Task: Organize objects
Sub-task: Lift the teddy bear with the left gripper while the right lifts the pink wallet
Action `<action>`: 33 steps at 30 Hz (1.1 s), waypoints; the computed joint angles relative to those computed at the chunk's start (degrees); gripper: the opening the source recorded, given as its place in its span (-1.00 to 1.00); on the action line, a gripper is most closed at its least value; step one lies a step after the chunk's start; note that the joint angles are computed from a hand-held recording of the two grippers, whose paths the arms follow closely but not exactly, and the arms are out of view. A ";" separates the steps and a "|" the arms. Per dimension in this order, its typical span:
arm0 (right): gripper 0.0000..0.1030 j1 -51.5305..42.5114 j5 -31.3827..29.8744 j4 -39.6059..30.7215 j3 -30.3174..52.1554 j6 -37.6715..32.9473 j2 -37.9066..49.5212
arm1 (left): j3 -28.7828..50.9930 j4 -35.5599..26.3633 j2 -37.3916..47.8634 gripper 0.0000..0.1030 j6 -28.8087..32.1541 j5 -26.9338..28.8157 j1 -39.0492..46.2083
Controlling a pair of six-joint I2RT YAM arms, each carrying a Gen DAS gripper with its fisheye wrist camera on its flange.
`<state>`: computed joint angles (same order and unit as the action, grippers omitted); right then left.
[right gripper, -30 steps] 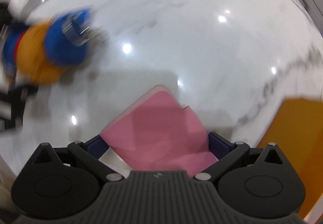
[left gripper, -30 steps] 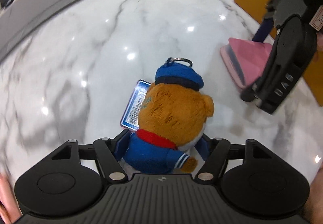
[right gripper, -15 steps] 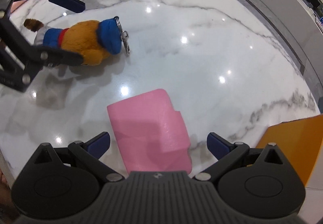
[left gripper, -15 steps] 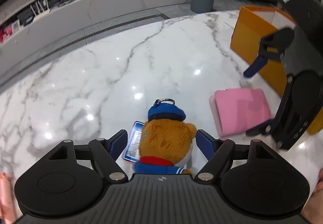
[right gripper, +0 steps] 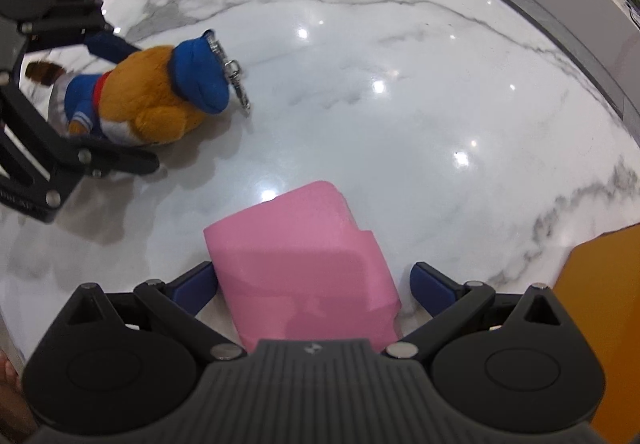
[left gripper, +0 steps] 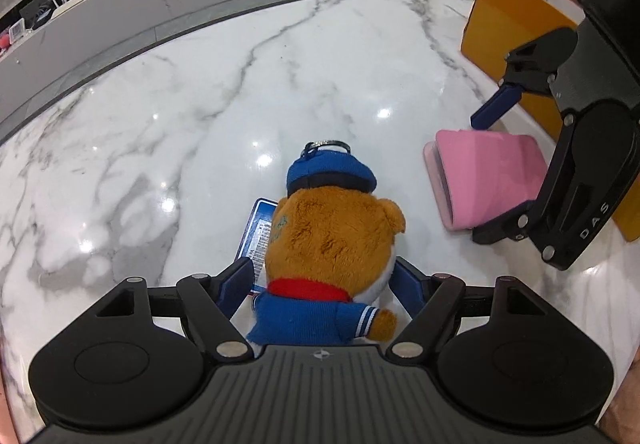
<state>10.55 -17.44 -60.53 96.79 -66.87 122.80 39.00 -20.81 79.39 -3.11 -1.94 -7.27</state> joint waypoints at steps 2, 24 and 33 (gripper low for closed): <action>0.99 -0.16 -0.22 0.10 -0.40 -0.42 -0.36 | 0.21 -0.31 0.82 0.65 0.41 -0.15 -0.16; 0.72 2.76 2.82 1.69 -3.36 -0.74 -2.53 | 6.36 -10.17 2.19 0.17 1.53 -1.80 -2.64; 0.68 4.44 7.31 6.81 -11.88 -2.57 -10.38 | 9.98 -15.27 -1.02 0.17 -0.33 -3.67 -4.82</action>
